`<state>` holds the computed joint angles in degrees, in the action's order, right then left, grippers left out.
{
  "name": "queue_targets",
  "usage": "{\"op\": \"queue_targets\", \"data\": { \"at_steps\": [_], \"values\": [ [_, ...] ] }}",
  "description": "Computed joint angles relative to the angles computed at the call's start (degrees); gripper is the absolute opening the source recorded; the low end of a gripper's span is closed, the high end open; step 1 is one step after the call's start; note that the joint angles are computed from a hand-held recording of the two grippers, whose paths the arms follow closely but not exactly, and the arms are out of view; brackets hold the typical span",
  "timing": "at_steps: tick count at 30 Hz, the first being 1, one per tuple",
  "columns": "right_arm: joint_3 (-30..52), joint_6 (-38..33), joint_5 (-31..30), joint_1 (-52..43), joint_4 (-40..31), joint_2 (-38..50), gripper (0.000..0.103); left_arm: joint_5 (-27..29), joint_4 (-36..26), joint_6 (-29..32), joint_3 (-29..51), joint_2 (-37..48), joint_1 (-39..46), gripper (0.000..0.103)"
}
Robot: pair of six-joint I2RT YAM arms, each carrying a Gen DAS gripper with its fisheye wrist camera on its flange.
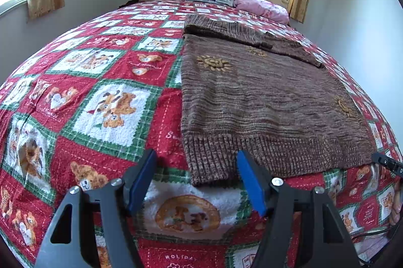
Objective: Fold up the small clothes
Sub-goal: 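Grasp the ribbed hem with both tools and lift it toward the collar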
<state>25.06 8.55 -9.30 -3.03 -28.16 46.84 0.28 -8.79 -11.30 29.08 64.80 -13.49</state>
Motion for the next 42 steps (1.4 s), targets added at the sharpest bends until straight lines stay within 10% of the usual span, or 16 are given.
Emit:
{"op": "queue_targets", "data": {
  "at_steps": [2,4,13,17,42],
  "values": [
    [-0.2,-0.4,-1.7,-0.7,1.0,0.5,0.015,1.2,-0.1,-0.1,0.1,-0.1,0.6,0.068],
    [-0.4,-0.3,-3.1,-1.5,1.5,1.0,0.015,5.1,-0.5,-0.3,0.2,-0.7,2.5,0.054],
    [-1.5,0.1,-10.3,-6.6,3.8,2.0,0.015,3.1,0.4,1.5,0.3,0.6,0.5,0.050],
    [-1.2,-0.3,-14.4,-9.6,3.5,2.4,0.007,9.3,0.5,3.2,0.5,0.4,3.9,0.010],
    [10.6,1.3,-17.9,-9.7,3.6,-2.1,0.007,25.3,1.3,-0.1,14.5,4.2,13.1,0.007]
  ]
}}
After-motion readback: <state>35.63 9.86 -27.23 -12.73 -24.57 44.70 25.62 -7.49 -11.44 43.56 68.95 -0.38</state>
